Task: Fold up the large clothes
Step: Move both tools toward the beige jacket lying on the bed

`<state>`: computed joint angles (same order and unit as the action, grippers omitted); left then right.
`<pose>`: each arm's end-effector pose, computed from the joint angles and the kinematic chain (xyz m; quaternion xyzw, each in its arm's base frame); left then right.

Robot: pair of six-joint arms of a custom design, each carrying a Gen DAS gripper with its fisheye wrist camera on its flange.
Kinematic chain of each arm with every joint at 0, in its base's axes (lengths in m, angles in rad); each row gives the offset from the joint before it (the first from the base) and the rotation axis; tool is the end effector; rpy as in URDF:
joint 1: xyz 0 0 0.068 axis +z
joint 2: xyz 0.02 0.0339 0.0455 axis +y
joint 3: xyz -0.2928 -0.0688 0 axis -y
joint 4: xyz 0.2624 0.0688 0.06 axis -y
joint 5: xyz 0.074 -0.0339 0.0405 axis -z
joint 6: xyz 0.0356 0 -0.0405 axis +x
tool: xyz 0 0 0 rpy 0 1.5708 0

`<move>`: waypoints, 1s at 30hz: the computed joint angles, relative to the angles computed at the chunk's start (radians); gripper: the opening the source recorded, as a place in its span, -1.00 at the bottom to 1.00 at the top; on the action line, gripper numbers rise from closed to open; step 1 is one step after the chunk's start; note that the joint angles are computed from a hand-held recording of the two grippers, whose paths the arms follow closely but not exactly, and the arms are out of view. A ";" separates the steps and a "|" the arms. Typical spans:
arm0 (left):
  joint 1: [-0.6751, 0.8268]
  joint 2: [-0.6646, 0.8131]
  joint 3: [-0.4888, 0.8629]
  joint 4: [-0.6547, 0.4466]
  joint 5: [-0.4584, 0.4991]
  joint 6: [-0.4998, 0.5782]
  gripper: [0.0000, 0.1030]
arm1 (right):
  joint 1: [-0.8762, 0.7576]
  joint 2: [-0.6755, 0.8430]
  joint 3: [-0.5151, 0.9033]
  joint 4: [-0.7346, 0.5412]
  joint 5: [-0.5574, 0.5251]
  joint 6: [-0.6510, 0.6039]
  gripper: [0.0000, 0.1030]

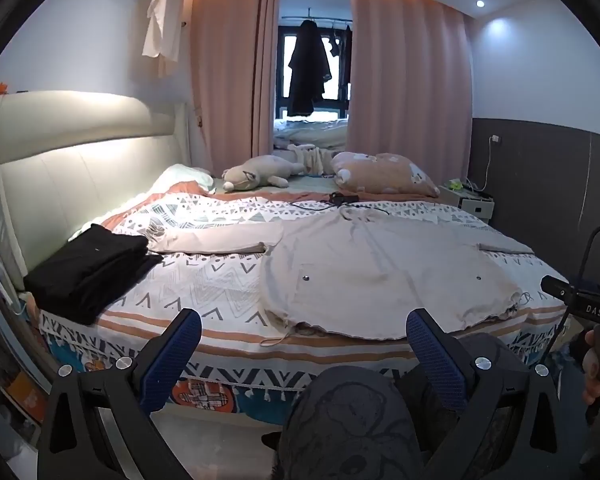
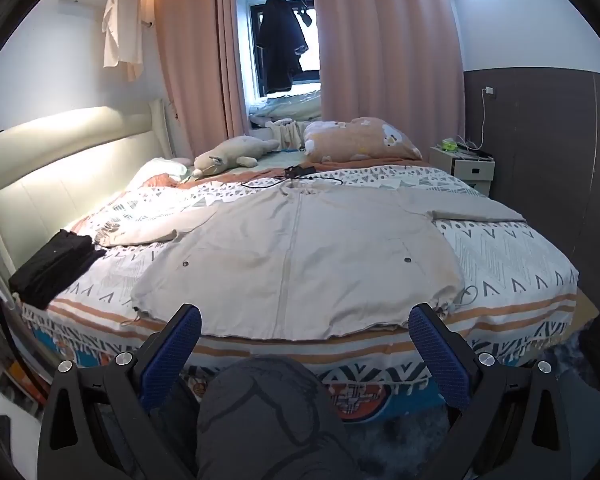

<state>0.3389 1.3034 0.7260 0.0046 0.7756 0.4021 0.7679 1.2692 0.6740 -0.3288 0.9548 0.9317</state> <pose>0.2712 0.0692 0.2491 0.2066 0.8067 -0.1491 0.5332 0.1935 0.1465 0.2202 0.2144 0.8274 -0.0756 0.5136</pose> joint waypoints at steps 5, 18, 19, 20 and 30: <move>-0.006 -0.022 -0.016 0.006 0.001 0.012 0.99 | 0.013 -0.007 -0.002 -0.043 0.010 0.039 1.00; 0.009 0.004 -0.012 0.021 0.017 -0.011 0.99 | 0.027 0.047 0.050 -0.054 0.040 0.018 1.00; 0.010 0.004 -0.011 0.019 0.017 -0.013 0.99 | 0.027 0.047 0.049 -0.047 0.032 0.012 1.00; 0.011 0.004 -0.011 0.018 0.017 -0.015 0.99 | 0.028 0.046 0.049 -0.042 0.025 0.008 1.00; 0.035 -0.007 -0.008 0.008 0.036 -0.013 0.99 | 0.033 0.043 0.072 -0.082 0.024 0.014 1.00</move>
<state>0.3736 1.2960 0.7179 0.0122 0.8112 0.3894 0.8013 1.3126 0.7458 -0.4103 0.9786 0.9453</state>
